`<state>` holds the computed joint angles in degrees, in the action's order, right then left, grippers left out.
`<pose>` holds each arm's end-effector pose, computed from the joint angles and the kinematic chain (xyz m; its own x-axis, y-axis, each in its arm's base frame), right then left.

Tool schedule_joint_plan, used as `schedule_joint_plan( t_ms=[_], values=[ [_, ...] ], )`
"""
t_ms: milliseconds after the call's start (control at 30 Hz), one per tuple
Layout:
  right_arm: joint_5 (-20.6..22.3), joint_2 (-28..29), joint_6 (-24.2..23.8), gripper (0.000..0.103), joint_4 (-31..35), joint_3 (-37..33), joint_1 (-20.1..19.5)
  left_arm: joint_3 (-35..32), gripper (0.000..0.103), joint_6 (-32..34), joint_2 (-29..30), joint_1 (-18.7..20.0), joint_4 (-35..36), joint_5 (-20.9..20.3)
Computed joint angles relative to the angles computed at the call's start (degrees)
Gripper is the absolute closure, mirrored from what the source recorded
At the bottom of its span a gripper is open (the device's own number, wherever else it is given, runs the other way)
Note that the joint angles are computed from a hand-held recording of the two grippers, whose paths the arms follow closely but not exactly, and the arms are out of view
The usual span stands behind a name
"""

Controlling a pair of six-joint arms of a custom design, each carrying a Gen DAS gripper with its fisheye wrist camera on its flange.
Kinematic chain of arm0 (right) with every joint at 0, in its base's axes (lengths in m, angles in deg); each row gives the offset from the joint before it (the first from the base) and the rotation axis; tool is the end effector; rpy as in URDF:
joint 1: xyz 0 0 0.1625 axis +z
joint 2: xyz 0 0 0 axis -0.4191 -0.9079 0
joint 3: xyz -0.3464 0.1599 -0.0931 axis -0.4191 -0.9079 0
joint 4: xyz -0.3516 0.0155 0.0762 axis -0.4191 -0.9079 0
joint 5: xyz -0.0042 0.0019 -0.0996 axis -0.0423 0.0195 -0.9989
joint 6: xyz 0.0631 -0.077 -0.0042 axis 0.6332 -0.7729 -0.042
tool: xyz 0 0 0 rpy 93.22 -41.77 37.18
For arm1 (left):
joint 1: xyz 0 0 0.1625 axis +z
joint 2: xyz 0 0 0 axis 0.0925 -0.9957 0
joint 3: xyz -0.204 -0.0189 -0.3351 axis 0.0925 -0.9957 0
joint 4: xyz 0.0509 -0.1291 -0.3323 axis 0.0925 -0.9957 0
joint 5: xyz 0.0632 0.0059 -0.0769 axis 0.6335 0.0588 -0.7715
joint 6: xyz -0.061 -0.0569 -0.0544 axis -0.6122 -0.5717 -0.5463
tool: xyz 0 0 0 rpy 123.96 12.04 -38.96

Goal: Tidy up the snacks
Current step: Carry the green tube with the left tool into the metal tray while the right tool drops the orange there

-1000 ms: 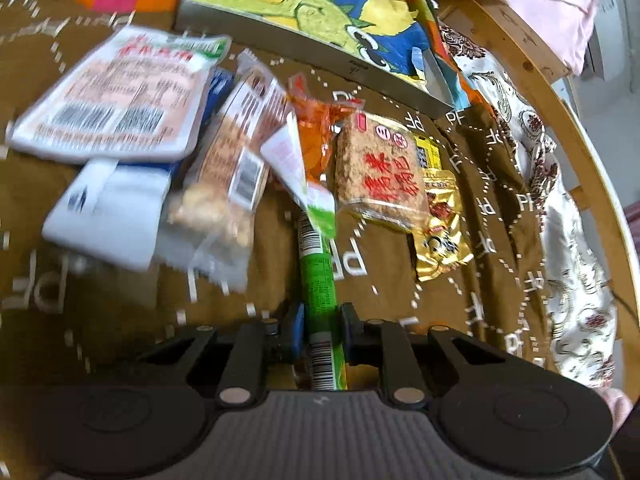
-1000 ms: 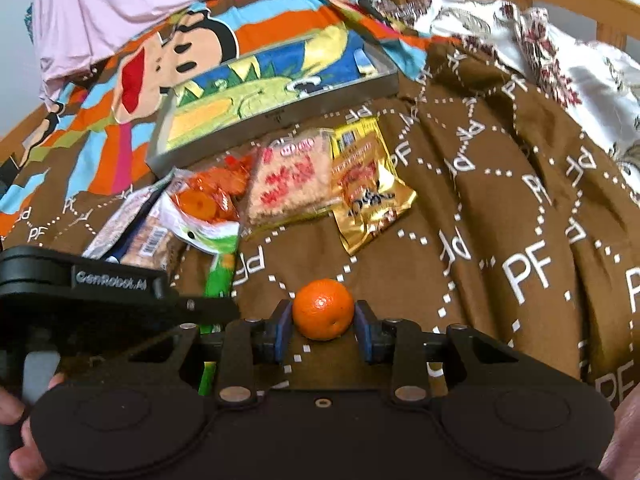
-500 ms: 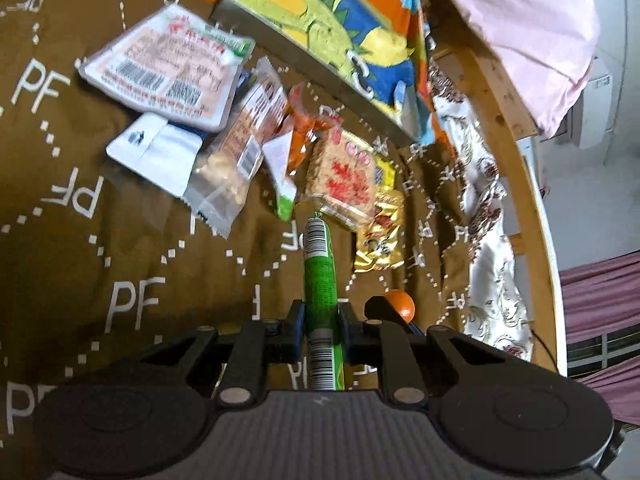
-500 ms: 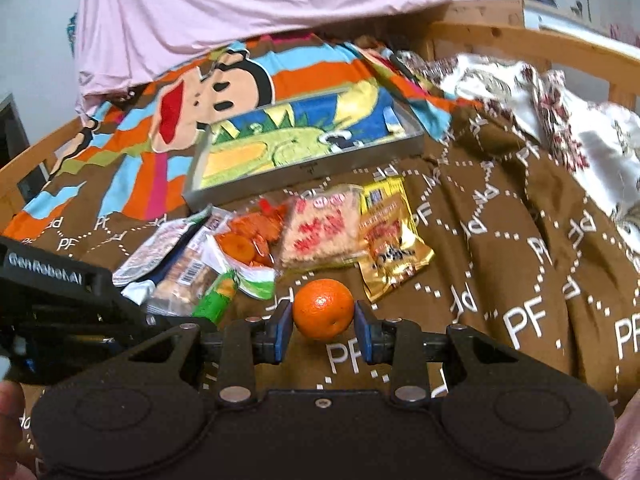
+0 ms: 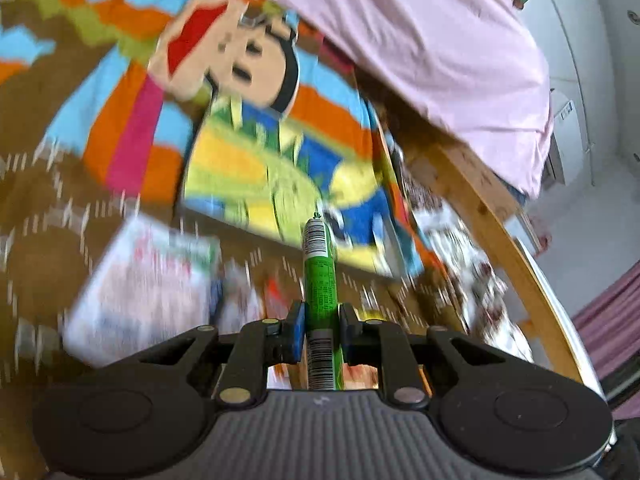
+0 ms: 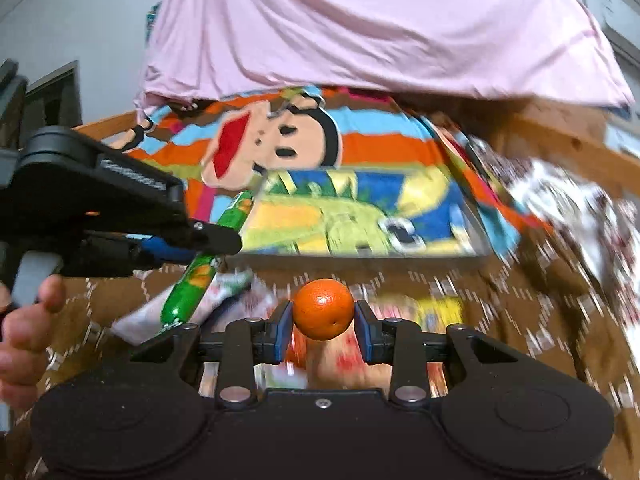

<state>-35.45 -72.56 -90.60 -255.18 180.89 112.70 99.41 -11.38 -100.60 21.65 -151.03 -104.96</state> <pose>0.1055 -0.3124 0.2015 -0.6743 -0.2536 0.6936 -0.7117 0.4740 -0.5185 -0.2463 -0.3526 0.0651 -0.9906 0.0268 -0.1341 0.1179 0.6644 -0.7380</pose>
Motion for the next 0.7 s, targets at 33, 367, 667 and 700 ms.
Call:
schedule_joint_plan(
  t_ms=[33,367,667,700],
  values=[
    [1.17,1.01,-0.69,0.068,0.79,-2.21,0.01,-1.37,0.084,2.49,0.32,1.02,-0.38,1.1],
    [5.32,12.07,-3.07,0.068,7.49,-22.27,0.42,-16.07,0.084,24.15,7.72,13.31,-11.76,2.0],
    [3.95,19.48,-3.07,0.068,13.72,-34.12,0.41,-23.93,0.084,32.9,14.22,21.03,-17.72,-0.15],
    [3.36,20.23,-2.88,0.068,14.24,-34.95,0.27,-24.3,0.084,32.65,14.42,21.66,-17.2,-0.74]
  ],
)
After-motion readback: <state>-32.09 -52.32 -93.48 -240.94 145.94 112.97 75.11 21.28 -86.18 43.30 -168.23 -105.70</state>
